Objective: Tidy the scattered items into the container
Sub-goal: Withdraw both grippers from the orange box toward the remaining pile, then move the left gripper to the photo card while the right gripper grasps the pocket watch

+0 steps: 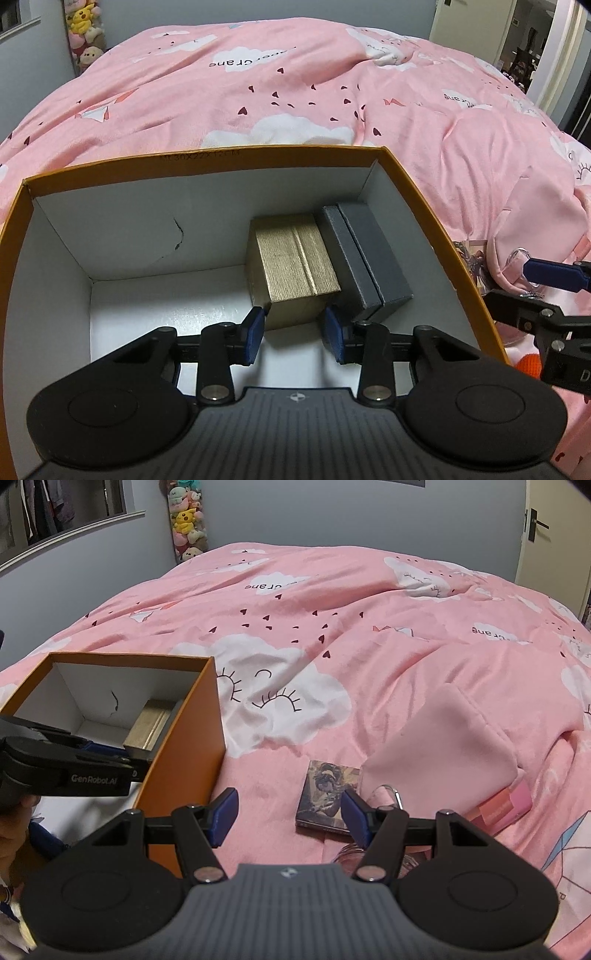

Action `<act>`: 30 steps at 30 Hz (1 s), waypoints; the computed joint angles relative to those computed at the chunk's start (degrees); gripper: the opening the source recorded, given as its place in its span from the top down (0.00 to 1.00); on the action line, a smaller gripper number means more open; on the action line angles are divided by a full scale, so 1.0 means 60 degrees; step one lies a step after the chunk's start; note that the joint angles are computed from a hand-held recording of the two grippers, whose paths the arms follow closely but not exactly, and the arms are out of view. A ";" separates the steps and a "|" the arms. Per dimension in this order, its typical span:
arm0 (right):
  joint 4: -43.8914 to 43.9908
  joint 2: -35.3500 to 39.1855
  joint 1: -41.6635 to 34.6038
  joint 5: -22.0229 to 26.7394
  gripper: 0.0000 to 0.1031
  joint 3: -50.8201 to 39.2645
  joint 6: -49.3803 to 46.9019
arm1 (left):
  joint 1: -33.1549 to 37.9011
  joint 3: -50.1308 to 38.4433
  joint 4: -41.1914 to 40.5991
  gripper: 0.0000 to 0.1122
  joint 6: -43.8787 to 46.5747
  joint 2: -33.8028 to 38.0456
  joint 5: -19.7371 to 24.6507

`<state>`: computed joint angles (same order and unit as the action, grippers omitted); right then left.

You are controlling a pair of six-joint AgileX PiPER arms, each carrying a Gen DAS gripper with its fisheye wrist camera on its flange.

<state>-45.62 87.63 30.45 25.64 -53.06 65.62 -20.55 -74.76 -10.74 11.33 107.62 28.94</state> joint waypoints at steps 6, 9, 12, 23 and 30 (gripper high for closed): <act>-0.0043 -0.0027 0.0021 0.0128 0.38 -0.0023 -0.0007 | -0.0099 -0.0032 0.0748 0.63 -0.0685 -0.0083 0.0197; -0.0098 -0.0107 0.0050 0.0223 0.38 0.0031 0.0052 | -0.0154 0.0005 0.1226 0.63 -0.1126 -0.0258 0.0357; -0.0163 -0.0278 0.0110 0.0380 0.37 0.0170 0.0169 | -0.0117 0.0225 0.1217 0.63 -0.1223 -0.0630 0.0341; 0.0338 -0.1885 -0.0119 0.1089 0.38 0.1363 0.0553 | -0.0249 0.1305 -0.0530 0.63 0.0388 -0.2562 -0.0213; 0.0973 -0.2710 -0.0703 0.1243 0.37 0.2097 0.0069 | -0.1020 0.1536 -0.1890 0.63 0.2294 -0.2999 -0.0362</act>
